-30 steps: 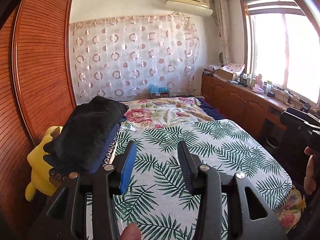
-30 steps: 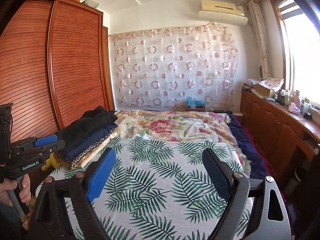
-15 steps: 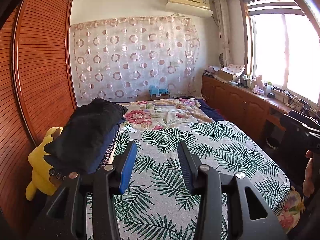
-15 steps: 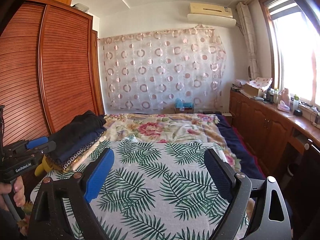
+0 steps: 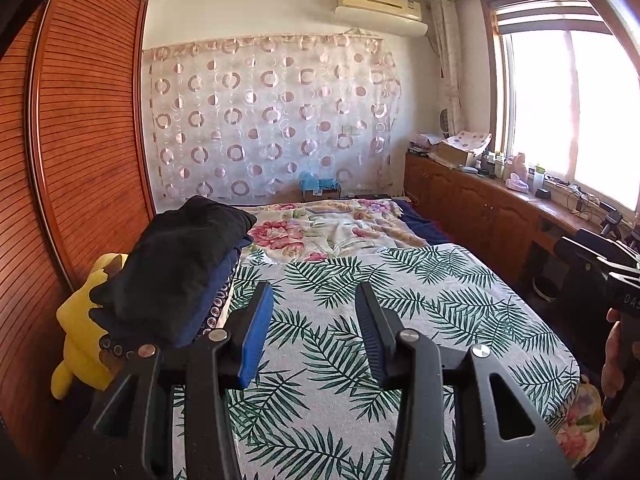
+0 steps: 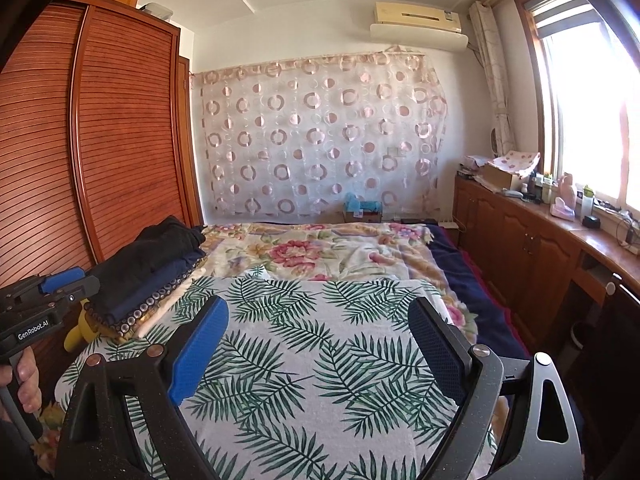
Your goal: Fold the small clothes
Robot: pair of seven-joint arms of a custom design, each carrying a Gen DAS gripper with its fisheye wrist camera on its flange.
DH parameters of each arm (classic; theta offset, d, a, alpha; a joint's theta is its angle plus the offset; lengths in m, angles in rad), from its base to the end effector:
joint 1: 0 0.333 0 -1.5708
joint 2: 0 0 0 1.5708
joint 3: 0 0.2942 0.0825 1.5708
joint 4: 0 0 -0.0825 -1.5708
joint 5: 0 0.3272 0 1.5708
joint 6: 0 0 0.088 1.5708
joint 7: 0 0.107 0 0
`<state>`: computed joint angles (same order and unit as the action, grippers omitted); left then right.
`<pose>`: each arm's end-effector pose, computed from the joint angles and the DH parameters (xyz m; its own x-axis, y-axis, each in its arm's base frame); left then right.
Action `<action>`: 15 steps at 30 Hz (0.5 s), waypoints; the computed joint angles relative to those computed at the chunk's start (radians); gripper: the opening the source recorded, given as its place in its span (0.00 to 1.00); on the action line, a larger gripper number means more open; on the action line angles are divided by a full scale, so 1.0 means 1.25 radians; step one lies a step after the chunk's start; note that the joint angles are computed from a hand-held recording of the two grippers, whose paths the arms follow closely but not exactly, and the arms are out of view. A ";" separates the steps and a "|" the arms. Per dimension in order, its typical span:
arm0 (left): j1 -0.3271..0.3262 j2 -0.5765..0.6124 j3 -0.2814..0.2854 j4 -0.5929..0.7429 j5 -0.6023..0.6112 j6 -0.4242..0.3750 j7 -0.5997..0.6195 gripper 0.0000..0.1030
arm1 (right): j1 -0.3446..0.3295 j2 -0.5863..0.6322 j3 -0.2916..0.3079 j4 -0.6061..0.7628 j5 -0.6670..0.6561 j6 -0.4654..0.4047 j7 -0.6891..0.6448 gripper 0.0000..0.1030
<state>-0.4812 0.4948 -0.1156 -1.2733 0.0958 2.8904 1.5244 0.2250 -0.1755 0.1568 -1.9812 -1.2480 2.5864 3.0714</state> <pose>0.5753 -0.3684 0.6039 -0.5493 -0.8356 0.0027 -0.3612 0.2345 -0.9025 0.4577 0.2095 0.6132 -0.2123 -0.9759 -0.0507 -0.3307 0.1206 -0.9360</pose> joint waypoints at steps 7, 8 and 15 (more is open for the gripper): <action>0.001 -0.003 0.001 -0.001 0.002 -0.001 -0.002 0.42 | -0.009 -0.012 -0.005 -0.016 -0.001 0.021 -0.006 0.89; 0.002 -0.003 -0.001 -0.001 0.001 -0.001 0.000 0.42 | -0.010 -0.014 -0.005 -0.018 0.000 0.022 -0.007 0.89; 0.003 -0.004 -0.002 -0.004 0.001 0.001 0.001 0.42 | -0.016 -0.016 -0.003 -0.021 -0.001 0.028 -0.007 0.89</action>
<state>-0.4772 0.4903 -0.1177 -1.2786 0.0967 2.8913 1.5251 0.2051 -0.1959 0.1536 -2.0080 -1.2491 2.6210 3.0620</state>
